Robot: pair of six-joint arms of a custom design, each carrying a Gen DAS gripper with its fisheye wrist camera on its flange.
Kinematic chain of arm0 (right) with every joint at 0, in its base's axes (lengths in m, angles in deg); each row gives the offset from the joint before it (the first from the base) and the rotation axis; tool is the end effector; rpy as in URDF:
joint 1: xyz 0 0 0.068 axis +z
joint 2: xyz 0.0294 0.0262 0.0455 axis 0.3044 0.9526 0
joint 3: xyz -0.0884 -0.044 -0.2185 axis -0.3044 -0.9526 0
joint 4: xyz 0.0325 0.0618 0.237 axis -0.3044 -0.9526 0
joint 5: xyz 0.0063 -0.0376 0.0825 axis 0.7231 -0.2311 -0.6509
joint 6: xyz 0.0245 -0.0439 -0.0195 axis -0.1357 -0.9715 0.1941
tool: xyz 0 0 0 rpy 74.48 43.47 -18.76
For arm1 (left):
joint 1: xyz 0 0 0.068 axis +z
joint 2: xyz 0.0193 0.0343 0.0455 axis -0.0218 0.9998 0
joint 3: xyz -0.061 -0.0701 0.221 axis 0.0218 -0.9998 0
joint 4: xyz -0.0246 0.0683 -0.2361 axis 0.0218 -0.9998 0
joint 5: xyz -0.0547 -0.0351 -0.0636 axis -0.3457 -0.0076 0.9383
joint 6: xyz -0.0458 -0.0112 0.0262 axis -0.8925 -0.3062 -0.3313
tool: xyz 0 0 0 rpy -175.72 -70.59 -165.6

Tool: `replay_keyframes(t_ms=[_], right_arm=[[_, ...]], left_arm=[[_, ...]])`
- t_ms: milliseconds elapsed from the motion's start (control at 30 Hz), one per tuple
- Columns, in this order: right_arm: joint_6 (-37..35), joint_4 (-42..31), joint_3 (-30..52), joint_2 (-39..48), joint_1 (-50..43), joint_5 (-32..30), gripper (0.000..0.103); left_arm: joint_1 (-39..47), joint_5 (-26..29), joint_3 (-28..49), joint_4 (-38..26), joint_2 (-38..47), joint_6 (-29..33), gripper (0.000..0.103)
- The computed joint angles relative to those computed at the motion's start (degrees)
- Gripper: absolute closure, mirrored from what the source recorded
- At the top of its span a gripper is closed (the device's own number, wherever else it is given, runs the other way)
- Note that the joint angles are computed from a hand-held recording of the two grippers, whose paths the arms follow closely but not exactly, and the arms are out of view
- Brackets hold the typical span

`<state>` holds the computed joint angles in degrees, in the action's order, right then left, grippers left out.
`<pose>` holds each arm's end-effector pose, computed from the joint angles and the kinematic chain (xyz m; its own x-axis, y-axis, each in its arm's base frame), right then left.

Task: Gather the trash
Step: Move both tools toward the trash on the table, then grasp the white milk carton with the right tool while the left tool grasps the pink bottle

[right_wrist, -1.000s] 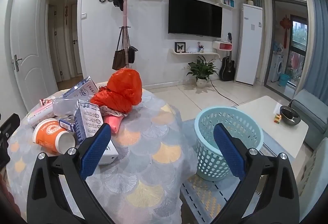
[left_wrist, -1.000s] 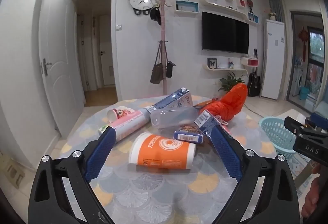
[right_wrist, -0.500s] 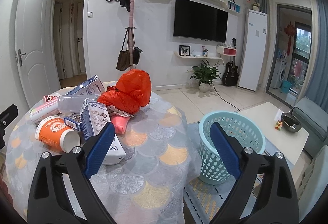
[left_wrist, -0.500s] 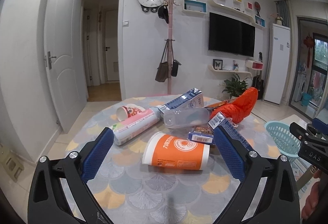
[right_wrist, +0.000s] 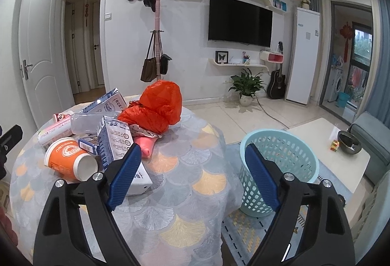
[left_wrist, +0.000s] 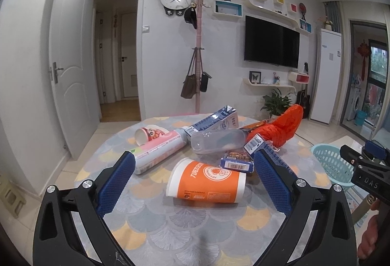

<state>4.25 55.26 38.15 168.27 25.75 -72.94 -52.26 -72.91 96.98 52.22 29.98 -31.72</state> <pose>0.3143 0.0429 0.1326 -0.4282 -0.0377 -0.9029 -0.0951 0.9955 0.0035 0.2470 -0.2580 0.1617 -0.3501 -0.0894 -0.9324 -0.2142 0.9767 -0.0132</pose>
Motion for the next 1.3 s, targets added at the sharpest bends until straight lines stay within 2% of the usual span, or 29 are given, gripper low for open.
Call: replay_keyframes(t_ms=[567,633,700,800,900,967,1067,1200,1300], right_arm=[[-0.2,-0.5,0.1,-0.2,0.7,-0.2,0.021],[-0.6,-0.7,0.5,0.2,1.1,-0.7,0.027],[-1.1,-1.5,1.5,0.9,1.7,-1.3,0.038],[-1.4,-2.5,3.9,3.0,2.3,-2.3,0.04],[-1.4,-4.5,7.6,6.1,2.2,-5.8,0.04],[-1.1,-7.4,11.5,9.1,1.9,-9.6,0.04],[-1.2,-10.9,17.0,13.7,2.0,-12.5,0.04],[-2.0,-16.2,23.6,18.6,1.6,-16.1,0.04],[-2.8,-19.3,27.5,21.3,1.5,-18.5,0.04]], left_arm=[[1.1,1.7,-3.0,2.0,-1.9,0.5,0.008],[2.6,3.3,-5.6,3.8,-4.0,2.3,0.008],[4.8,5.4,-7.9,5.1,-6.4,4.1,0.008],[11.6,13.2,-10.7,6.4,-10.5,8.2,0.008],[20.6,24.1,-10.5,6.4,-11.4,12.5,0.008],[27.1,33.6,-7.2,4.7,-8.9,15.3,0.01],[33.2,43.5,-0.2,0.9,-2.4,17.4,0.012],[36.4,50.1,12.2,-6.4,8.7,20.6,0.017],[36.8,51.8,20.4,-10.8,15.9,21.4,0.021]])
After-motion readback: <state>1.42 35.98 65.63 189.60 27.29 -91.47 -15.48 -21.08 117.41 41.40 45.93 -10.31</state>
